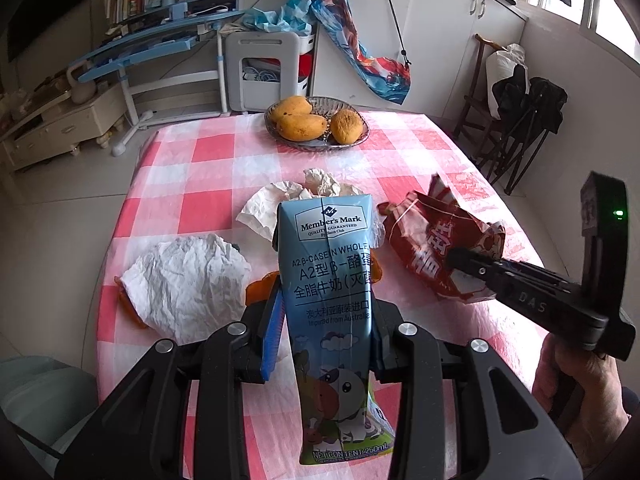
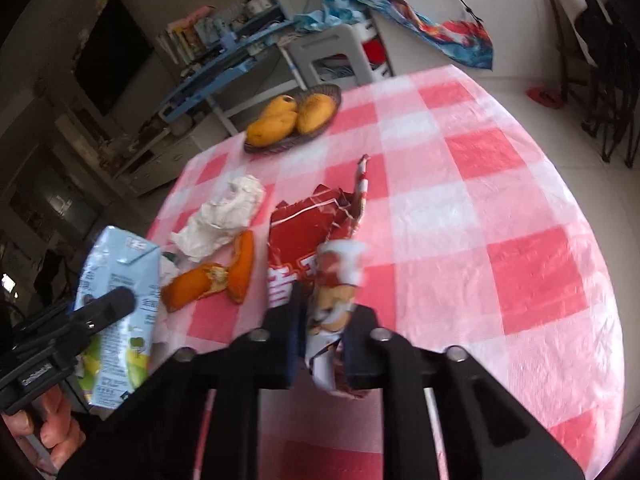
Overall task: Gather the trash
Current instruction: 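Lift the milk carton with the left tool while the right tool holds the snack wrappers, then carry the carton and wrappers over the yellow bucket and open both tools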
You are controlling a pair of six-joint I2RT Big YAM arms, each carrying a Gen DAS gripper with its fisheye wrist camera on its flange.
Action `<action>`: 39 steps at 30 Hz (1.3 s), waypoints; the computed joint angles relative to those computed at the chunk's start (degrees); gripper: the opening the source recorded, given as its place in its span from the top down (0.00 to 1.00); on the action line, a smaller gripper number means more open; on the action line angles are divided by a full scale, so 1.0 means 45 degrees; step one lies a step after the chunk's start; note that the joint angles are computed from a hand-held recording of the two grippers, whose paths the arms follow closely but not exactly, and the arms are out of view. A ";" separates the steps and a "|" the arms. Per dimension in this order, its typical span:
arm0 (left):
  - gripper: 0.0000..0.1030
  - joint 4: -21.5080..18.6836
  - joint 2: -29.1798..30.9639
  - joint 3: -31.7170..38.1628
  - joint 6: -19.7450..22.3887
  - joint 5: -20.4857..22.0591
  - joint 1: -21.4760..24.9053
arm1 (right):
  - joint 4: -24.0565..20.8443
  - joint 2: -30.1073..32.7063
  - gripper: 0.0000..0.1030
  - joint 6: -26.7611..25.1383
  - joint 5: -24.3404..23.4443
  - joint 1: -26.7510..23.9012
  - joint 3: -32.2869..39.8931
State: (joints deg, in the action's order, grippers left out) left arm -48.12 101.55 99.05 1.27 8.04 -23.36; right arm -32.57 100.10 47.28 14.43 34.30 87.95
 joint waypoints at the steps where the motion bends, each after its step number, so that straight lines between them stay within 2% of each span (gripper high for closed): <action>1: 0.67 0.0034 -0.0008 0.0002 -0.0025 0.0012 0.0014 | 0.0113 -0.0050 0.89 -0.0035 0.0039 0.0034 -0.0026; 8: 0.67 0.0351 -0.0173 -0.0228 -0.0165 -0.0054 0.0045 | 0.0892 -0.0483 0.89 -0.0282 0.0131 0.0197 -0.0353; 19: 0.67 0.0769 -0.0471 -0.0645 0.0025 -0.0335 -0.0073 | 0.1109 -0.0520 0.89 -0.0760 0.0106 0.0336 -0.0279; 29: 0.67 0.0868 -0.0566 -0.0744 0.0075 -0.0333 -0.0080 | 0.0845 -0.0402 0.89 -0.1269 0.0151 0.0478 0.0042; 34: 0.67 0.1339 -0.0841 -0.1088 0.0253 -0.0711 -0.0135 | 0.0533 -0.0415 0.89 -0.1772 0.0410 0.0726 0.0344; 39: 0.67 0.2084 -0.1542 -0.1840 0.0472 -0.1202 -0.0124 | -0.0219 -0.0604 0.89 -0.2438 0.0797 0.1287 0.0701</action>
State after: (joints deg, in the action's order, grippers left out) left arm -38.75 94.61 90.77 3.40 2.63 -23.92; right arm -33.55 97.38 36.32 18.02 40.09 91.10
